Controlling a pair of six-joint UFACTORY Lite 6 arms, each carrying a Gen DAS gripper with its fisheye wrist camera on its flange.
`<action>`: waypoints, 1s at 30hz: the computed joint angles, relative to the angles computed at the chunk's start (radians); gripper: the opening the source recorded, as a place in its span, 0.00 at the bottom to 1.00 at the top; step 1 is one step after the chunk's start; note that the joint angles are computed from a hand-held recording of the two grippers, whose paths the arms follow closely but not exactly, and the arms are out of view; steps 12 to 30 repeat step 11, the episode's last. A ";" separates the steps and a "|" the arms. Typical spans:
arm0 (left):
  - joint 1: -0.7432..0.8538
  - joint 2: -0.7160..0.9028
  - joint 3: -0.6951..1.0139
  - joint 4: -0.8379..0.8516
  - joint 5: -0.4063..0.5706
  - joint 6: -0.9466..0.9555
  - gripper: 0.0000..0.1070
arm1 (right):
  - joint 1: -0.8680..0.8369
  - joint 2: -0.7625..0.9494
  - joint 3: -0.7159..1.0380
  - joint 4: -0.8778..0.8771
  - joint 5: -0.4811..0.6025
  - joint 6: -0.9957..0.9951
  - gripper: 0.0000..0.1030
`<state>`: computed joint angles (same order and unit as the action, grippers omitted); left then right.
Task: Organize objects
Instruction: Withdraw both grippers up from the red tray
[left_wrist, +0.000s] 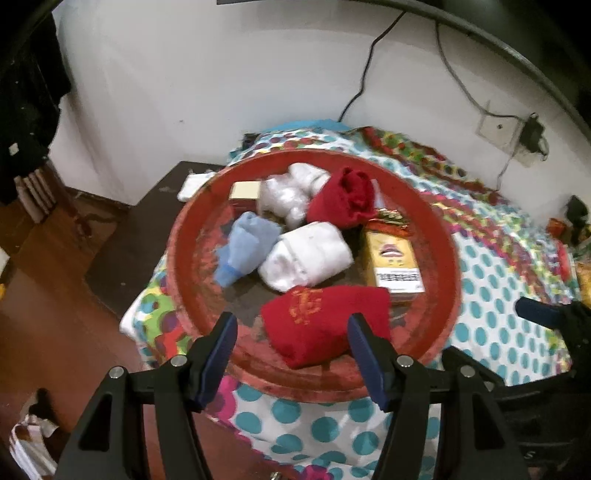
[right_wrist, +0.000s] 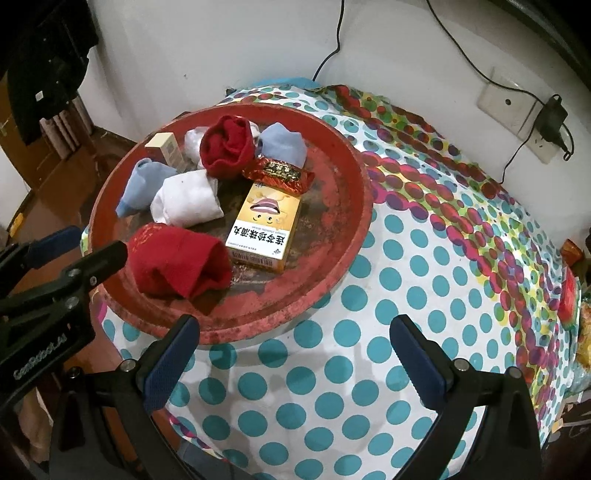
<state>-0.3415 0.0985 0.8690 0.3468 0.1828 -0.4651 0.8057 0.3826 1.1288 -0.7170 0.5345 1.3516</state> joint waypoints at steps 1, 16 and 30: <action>0.000 0.005 -0.001 0.005 -0.008 -0.005 0.60 | -0.001 0.002 0.000 0.004 -0.003 -0.004 0.99; -0.005 0.010 -0.006 0.027 -0.024 -0.014 0.60 | 0.004 0.007 -0.007 -0.005 -0.008 0.002 0.99; -0.005 0.010 -0.006 0.027 -0.024 -0.014 0.60 | 0.004 0.007 -0.007 -0.005 -0.008 0.002 0.99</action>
